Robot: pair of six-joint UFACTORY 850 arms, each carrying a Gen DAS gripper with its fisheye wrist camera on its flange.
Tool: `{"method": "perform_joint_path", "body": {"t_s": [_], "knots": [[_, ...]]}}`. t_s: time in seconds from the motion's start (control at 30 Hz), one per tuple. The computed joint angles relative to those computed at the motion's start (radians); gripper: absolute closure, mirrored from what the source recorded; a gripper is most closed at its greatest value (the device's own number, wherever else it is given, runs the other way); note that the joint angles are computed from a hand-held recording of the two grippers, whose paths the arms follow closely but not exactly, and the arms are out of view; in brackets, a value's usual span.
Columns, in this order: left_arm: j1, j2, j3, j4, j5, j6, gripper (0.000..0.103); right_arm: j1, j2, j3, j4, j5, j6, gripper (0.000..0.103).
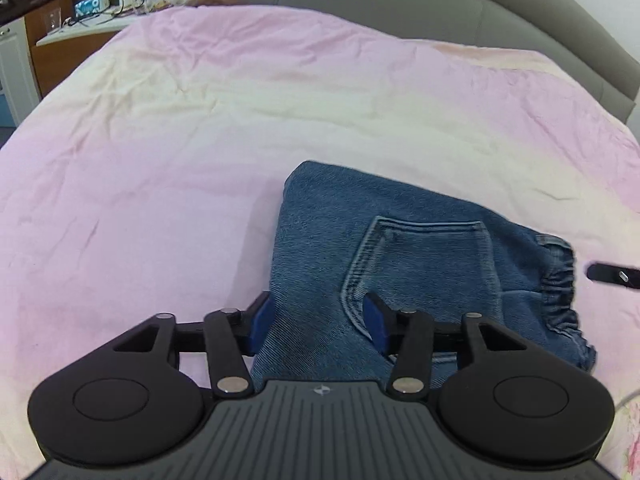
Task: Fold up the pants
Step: 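Lower the folded jeans flat and open both grippers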
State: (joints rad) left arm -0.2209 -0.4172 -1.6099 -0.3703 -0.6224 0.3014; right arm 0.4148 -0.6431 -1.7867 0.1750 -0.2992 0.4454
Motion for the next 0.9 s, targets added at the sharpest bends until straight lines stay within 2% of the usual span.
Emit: {"method": "perform_joint_path", "body": {"t_s": [0.03,0.07,0.13,0.17,0.2,0.3,0.43,0.5,0.57,0.7,0.8,0.87,0.9], "knots": [[0.004,0.015,0.012,-0.034,-0.004,0.035,0.047,0.0,-0.021,-0.035,-0.029,-0.014,0.028,0.055],[0.006,0.028,0.022,-0.049,-0.01,0.056,0.047,-0.001,-0.026,-0.044,-0.068,-0.029,0.057,0.066],[0.003,0.049,0.038,-0.048,-0.019,0.079,0.046,0.003,-0.07,-0.108,-0.163,-0.084,0.138,0.076],[-0.001,0.053,0.039,-0.042,-0.025,0.084,0.047,0.002,-0.094,-0.139,-0.164,-0.112,0.135,0.087],[-0.001,0.062,0.049,-0.043,-0.026,0.092,0.047,0.003,-0.107,-0.153,-0.203,-0.147,0.171,0.091],[-0.006,0.079,0.076,-0.027,-0.021,0.082,0.047,0.01,-0.155,-0.202,-0.317,-0.221,0.257,0.094],[-0.009,0.097,0.102,-0.007,-0.007,0.067,0.047,0.018,-0.159,-0.23,-0.348,-0.252,0.257,0.094],[-0.005,0.11,0.122,-0.067,0.008,0.113,0.047,0.034,-0.108,-0.175,-0.434,-0.227,0.292,0.09],[-0.013,0.132,0.155,-0.109,0.044,0.15,0.047,0.056,-0.033,-0.078,-0.507,-0.154,0.319,0.086],[-0.049,0.162,0.208,-0.136,0.105,0.179,0.049,0.102,0.055,0.046,-0.525,-0.067,0.293,0.086],[-0.079,0.162,0.227,-0.095,0.136,0.146,0.055,0.147,0.079,0.1,-0.669,-0.06,0.373,0.086],[-0.092,0.148,0.222,-0.038,0.106,0.097,0.069,0.164,0.084,0.128,-0.713,-0.068,0.422,0.086],[-0.1,0.14,0.221,0.01,0.087,0.055,0.072,0.169,0.086,0.144,-0.737,-0.068,0.457,0.086]]}}
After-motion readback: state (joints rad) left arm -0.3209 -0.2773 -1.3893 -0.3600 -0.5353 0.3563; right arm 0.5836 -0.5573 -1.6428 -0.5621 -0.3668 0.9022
